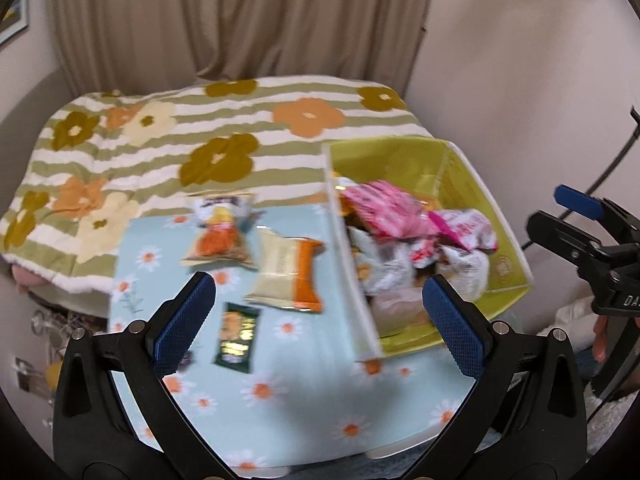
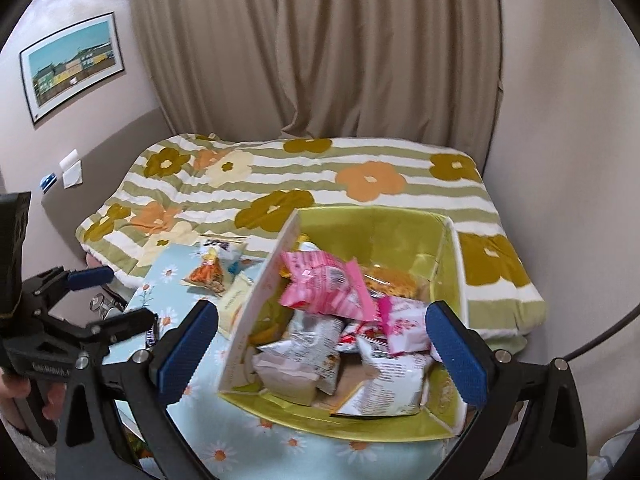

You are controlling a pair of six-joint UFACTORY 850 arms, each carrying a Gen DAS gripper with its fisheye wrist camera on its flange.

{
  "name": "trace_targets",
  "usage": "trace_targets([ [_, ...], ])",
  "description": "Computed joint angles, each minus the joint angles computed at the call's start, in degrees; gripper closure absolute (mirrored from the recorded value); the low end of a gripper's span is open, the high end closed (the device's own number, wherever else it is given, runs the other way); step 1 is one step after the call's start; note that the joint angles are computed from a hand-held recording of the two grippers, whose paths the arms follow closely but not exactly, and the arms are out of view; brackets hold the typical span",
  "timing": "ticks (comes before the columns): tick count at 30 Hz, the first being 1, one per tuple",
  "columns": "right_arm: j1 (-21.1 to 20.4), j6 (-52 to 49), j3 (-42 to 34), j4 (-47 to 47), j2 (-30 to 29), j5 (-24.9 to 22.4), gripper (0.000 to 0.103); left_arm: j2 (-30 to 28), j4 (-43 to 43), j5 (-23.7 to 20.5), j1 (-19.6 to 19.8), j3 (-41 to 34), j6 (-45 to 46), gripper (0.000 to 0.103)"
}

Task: Organize snacks
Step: 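Move both tools back toward the Snickers bar and green biscuit packet, then grasp the Snickers bar with the left tool while the right tool grasps the green biscuit packet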

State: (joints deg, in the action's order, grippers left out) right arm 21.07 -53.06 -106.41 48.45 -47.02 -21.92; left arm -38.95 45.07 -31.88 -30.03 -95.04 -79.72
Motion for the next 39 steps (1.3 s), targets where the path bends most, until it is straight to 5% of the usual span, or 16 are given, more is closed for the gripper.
trace_targets([
  [9, 6.9, 6.7, 1.4, -1.4, 0.9, 4.4, 0.000, 13.4, 4.4, 2.0, 6.8, 19.4, -4.1, 0.000],
  [15, 12.7, 33.7, -1.6, -23.5, -1.7, 7.7, 0.000, 16.3, -0.8, 7.5, 12.7, 26.1, 3.4, 0.000],
  [20, 16.3, 54.4, -8.4, -41.2, -7.2, 2.9, 0.000, 15.1, -5.1, 12.5, 16.8, 28.8, 9.5, 0.000],
  [24, 18.2, 68.5, -14.9, -50.2, -12.9, -2.0, 0.000, 11.8, -17.4, 15.2, 19.4, 28.6, 23.4, 0.001],
  [29, 19.6, 77.0, -23.1, -54.5, -20.0, -9.7, 0.000, 6.7, -32.7, 16.1, 20.1, 26.6, 39.6, 0.001],
  [34, 19.9, 79.5, -32.3, -54.6, -26.8, -17.9, 0.000, 1.3, -51.0, 15.1, 20.6, 23.6, 55.4, 0.015],
  [39, 19.4, 78.9, -39.1, -52.9, -32.1, -20.6, 0.003, -3.6, -48.9, 13.2, 19.7, 19.6, 53.0, 0.019],
])
